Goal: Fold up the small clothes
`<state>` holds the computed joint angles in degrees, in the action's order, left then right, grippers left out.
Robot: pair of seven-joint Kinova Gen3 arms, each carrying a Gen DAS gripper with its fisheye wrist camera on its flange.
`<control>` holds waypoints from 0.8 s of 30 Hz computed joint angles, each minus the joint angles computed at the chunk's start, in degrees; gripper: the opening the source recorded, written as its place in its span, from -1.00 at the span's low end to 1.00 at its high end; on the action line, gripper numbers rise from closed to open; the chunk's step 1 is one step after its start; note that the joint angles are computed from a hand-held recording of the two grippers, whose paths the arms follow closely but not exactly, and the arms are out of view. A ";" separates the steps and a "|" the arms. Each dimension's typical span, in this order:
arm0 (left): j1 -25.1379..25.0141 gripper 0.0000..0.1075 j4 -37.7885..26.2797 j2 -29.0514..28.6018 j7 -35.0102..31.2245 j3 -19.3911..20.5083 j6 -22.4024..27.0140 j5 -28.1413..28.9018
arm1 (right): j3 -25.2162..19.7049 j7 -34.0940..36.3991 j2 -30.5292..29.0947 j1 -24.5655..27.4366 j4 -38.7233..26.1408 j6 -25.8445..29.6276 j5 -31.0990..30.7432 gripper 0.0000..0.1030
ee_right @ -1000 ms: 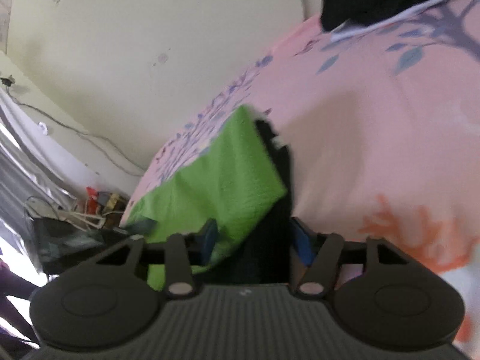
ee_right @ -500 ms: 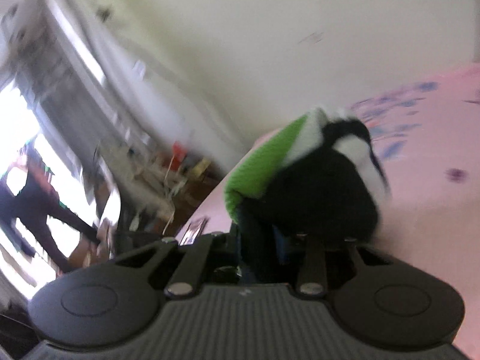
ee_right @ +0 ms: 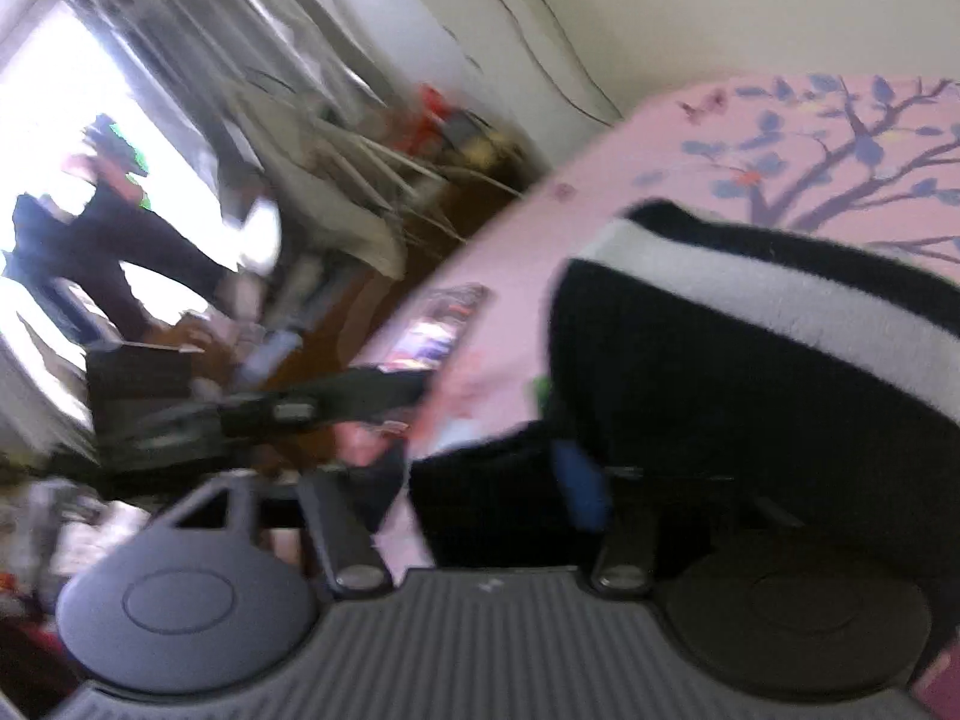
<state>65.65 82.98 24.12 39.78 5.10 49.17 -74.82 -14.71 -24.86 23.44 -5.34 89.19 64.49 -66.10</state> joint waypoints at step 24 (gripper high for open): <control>-0.88 0.55 -31.04 14.27 -38.84 1.38 19.16 22.56 | 5.82 10.29 -5.44 6.82 11.78 -9.98 -19.56 0.33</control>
